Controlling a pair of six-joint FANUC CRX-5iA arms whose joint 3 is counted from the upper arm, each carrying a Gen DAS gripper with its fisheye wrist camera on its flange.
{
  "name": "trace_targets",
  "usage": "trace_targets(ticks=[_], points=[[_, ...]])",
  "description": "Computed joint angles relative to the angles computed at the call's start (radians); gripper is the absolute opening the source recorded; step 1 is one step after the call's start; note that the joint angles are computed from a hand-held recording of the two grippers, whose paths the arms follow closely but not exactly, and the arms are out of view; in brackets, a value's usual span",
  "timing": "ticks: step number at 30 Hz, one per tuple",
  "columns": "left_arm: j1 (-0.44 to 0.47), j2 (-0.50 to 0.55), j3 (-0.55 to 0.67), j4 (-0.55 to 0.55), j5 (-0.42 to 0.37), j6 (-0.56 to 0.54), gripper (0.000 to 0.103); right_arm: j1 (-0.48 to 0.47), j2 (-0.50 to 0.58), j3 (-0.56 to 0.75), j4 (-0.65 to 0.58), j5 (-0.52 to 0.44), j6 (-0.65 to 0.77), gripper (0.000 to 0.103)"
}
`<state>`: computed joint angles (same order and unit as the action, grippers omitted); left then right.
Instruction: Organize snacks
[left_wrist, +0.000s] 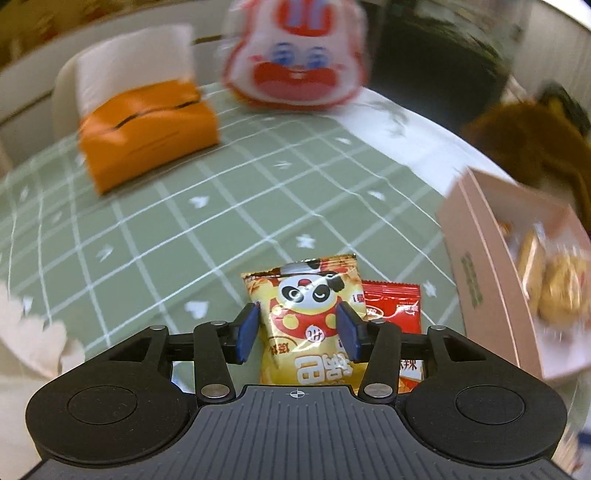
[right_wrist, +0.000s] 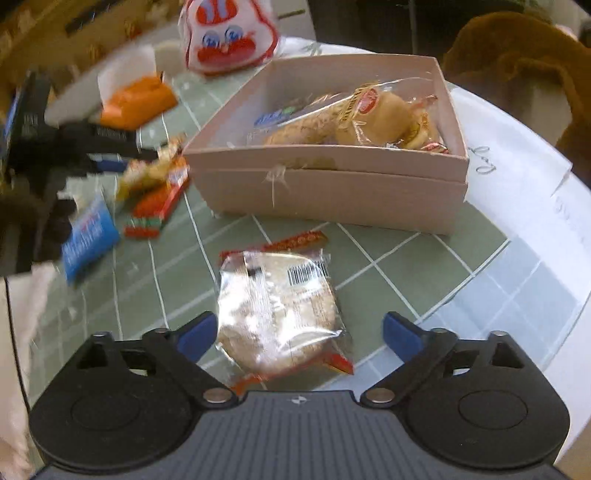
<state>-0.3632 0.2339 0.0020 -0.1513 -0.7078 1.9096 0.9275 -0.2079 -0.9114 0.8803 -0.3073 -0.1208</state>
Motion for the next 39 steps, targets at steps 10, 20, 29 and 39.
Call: trace_targets(ticks=[10, 20, 29, 39], points=[[0.021, 0.007, -0.028, 0.106, 0.034, -0.063, 0.055, 0.114, 0.09, 0.067, 0.037, -0.195, 0.106, 0.103], [0.012, -0.034, -0.059, 0.118, 0.064, -0.098, 0.054, 0.102, 0.1, 0.03, 0.189, -0.19, -0.07, 0.103], [-0.046, 0.018, -0.006, 0.038, 0.025, -0.19, 0.08, 0.091, 0.092, 0.004, 0.274, -0.185, -0.147, 0.103], [0.02, 0.022, -0.037, 0.127, 0.029, -0.107, 0.08, 0.063, 0.081, -0.04, 0.425, -0.169, -0.276, 0.103]])
